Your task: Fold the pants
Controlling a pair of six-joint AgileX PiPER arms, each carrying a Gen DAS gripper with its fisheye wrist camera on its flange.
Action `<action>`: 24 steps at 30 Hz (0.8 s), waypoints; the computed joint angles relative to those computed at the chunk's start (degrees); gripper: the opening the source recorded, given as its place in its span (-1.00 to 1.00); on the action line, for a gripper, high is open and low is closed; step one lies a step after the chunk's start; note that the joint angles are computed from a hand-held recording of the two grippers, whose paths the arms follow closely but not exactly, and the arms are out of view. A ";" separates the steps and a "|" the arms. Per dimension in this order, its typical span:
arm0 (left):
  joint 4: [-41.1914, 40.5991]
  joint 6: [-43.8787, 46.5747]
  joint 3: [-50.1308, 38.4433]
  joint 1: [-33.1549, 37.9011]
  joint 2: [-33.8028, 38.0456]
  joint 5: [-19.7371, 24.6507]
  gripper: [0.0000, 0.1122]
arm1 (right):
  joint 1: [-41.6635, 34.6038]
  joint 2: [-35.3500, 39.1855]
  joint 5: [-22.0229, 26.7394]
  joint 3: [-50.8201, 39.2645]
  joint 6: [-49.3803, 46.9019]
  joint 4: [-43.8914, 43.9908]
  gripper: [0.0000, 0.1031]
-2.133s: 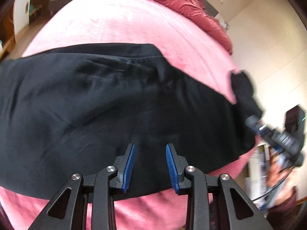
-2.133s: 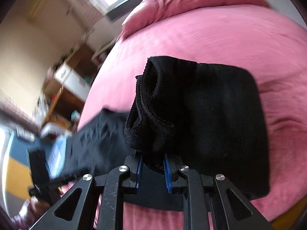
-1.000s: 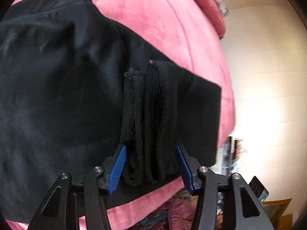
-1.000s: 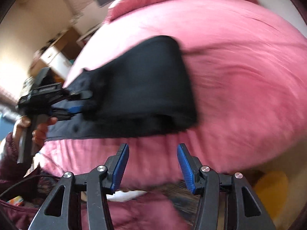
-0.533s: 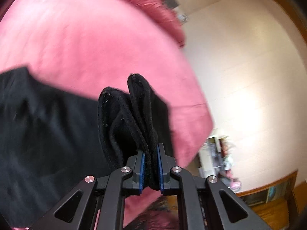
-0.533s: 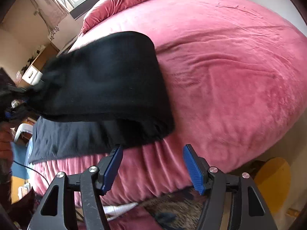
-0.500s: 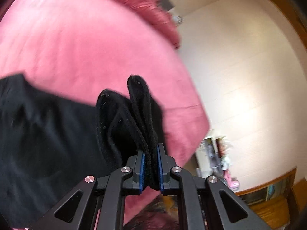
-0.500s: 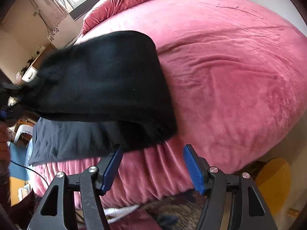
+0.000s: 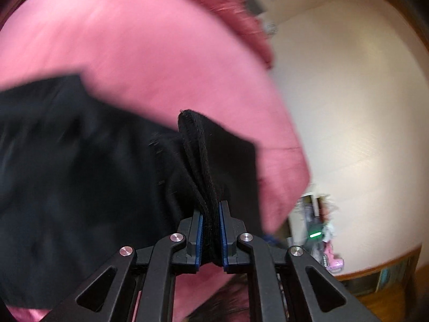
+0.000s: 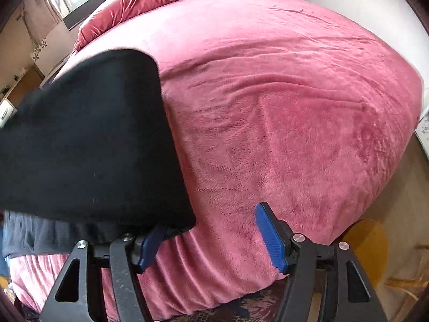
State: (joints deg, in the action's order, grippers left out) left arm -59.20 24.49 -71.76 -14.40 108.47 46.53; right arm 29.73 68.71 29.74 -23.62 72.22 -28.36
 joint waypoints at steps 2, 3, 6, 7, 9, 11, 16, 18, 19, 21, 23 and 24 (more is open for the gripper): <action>-0.54 1.80 3.71 0.48 0.83 -1.29 -0.82 | 0.41 0.76 0.20 -0.08 0.63 -1.20 0.43; 0.57 0.68 5.08 0.17 0.82 -1.61 -0.82 | 0.23 1.21 -0.04 -0.19 0.11 -1.27 0.46; -2.50 3.75 8.07 0.07 2.05 -3.11 -0.81 | -0.98 1.47 -0.67 -0.54 -3.58 1.05 0.53; -4.33 5.18 8.16 0.38 2.50 -2.80 -0.80 | -0.83 1.23 -0.58 -0.48 -4.38 1.75 0.53; -4.96 5.87 8.22 1.61 2.46 -1.73 -0.69 | -1.84 0.17 -0.10 -0.67 -8.97 5.22 0.53; -6.02 7.59 8.15 2.15 2.69 -2.15 -0.55 | -3.99 -1.85 0.74 -0.36 -15.84 10.15 0.56; -11.28 10.67 7.43 8.07 4.08 2.38 -0.37 | -5.48 -8.33 9.37 -1.00 -26.29 14.95 0.56; -9.41 7.02 3.88 9.00 5.47 3.21 -0.37 | -7.75 -12.24 12.27 -1.15 -30.98 17.02 0.55; -8.48 5.76 2.50 9.10 6.02 3.55 -0.37 | -9.30 -14.45 14.01 -1.84 -33.19 17.98 0.55; -7.57 3.64 -0.50 8.70 7.91 4.24 -0.37 | -9.92 -16.69 16.15 -3.39 -33.86 17.79 0.52; -6.58 1.41 -3.12 8.73 9.52 5.31 -0.37 | -12.55 -16.46 15.03 -5.68 -37.09 19.20 0.50; -4.76 -0.97 -5.37 8.77 10.45 5.89 -0.37 | -14.01 -15.48 13.62 -6.99 -39.48 20.79 0.49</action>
State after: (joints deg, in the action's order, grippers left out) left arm -63.97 23.52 -77.13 -5.63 118.91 52.42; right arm 15.72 53.23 43.36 -30.61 32.74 -7.57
